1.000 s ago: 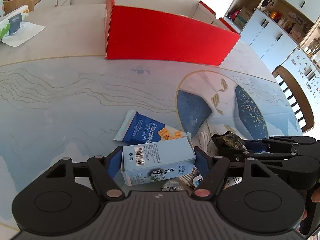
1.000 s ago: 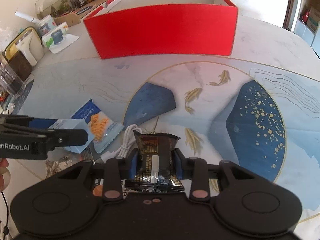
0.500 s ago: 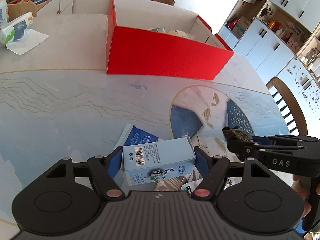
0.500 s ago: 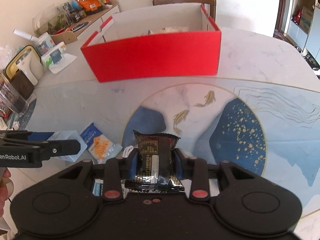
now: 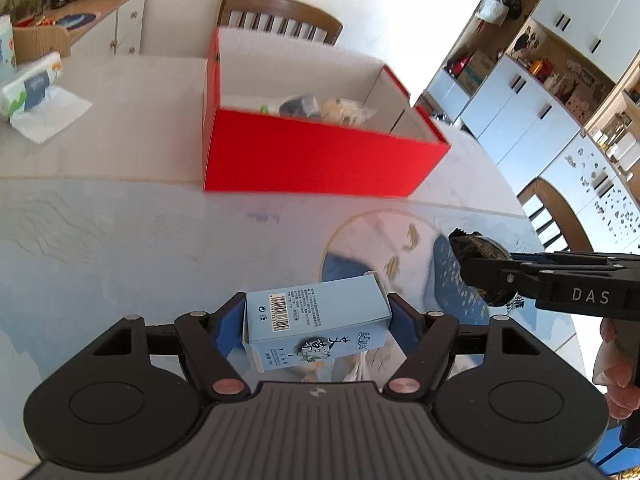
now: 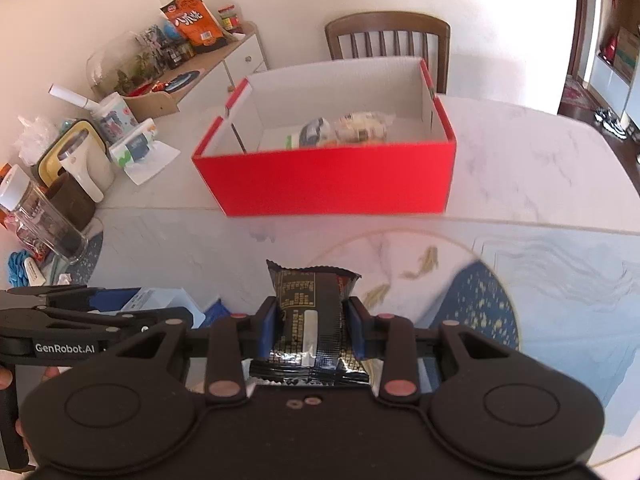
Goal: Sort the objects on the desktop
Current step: 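Lift the milk carton with the left tool while the right tool carries the snack bar to the box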
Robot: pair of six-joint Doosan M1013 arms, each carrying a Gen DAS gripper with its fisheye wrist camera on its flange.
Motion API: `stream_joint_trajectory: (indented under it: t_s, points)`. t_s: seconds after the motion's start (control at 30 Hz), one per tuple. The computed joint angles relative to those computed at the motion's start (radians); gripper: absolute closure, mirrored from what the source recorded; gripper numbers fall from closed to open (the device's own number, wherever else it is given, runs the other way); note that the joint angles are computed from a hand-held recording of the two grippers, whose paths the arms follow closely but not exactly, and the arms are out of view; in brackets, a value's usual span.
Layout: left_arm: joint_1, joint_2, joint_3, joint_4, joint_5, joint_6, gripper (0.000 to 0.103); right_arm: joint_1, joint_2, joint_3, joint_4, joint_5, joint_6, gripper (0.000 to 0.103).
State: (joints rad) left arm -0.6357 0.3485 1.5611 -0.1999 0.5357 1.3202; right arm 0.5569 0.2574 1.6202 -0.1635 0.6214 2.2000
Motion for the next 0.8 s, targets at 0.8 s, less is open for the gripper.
stream_joint_trajectory:
  t_s: [0.8]
  points:
    - [0.002, 0.042, -0.154, 0.285, -0.027, -0.265, 0.03, -0.093, 0.037, -0.122, 0.125, -0.044, -0.269, 0.068]
